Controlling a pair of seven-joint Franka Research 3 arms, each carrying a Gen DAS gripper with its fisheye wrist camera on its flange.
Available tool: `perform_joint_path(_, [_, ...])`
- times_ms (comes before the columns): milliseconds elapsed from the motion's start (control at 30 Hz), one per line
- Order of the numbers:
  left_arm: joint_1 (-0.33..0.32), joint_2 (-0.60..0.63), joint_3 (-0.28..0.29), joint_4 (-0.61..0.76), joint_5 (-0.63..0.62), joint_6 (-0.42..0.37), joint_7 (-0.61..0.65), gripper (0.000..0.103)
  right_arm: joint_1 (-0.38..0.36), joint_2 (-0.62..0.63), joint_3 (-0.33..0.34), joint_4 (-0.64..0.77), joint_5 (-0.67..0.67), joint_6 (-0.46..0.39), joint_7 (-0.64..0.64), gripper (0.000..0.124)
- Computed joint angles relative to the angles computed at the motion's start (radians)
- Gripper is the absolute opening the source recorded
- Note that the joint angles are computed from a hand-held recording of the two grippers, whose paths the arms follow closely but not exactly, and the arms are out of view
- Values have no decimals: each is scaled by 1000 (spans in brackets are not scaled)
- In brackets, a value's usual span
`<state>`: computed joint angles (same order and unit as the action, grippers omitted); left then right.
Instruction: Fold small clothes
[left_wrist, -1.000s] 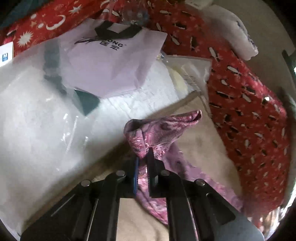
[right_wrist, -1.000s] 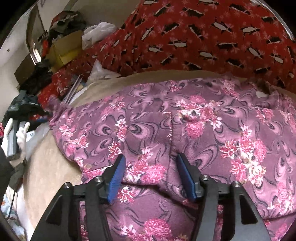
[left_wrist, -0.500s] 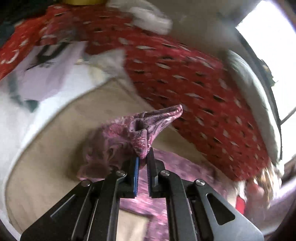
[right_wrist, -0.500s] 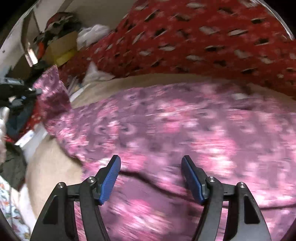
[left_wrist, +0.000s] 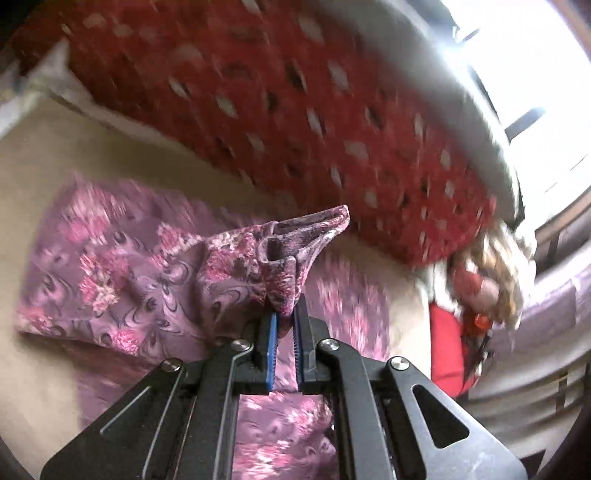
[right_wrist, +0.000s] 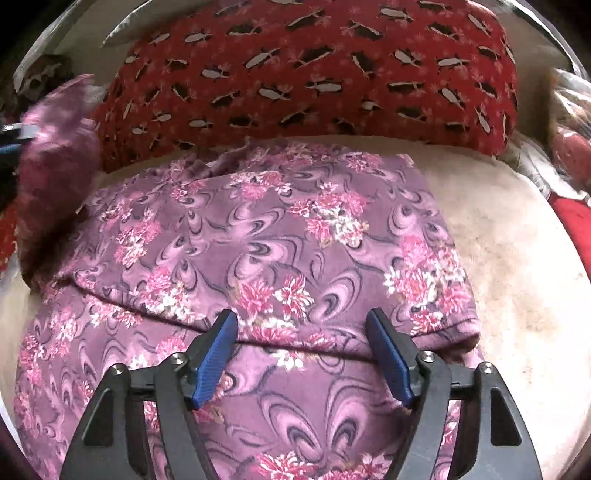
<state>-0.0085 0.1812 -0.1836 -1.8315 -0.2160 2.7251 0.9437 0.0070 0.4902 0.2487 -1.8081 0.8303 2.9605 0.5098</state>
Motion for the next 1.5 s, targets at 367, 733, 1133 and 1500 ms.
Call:
perform_joint_path(367, [65,78,-114,-46,-214,13,65,9,12,30,-8,31,-114,-40,31,102])
perform_joint_path(733, [-8,-222,47,-466,-248,146,-36,45,-9,-40,8,52,29,-182,96,98])
perform_joint_path(1133, [-62,-224,75,-516,-408,222,105,44,115,136,-58,343,-30,-484,384,19])
perform_joint_path(1500, [-75,-215,80,-503,-611,238,258,44,17,72,-56,316,114,-449,183,7])
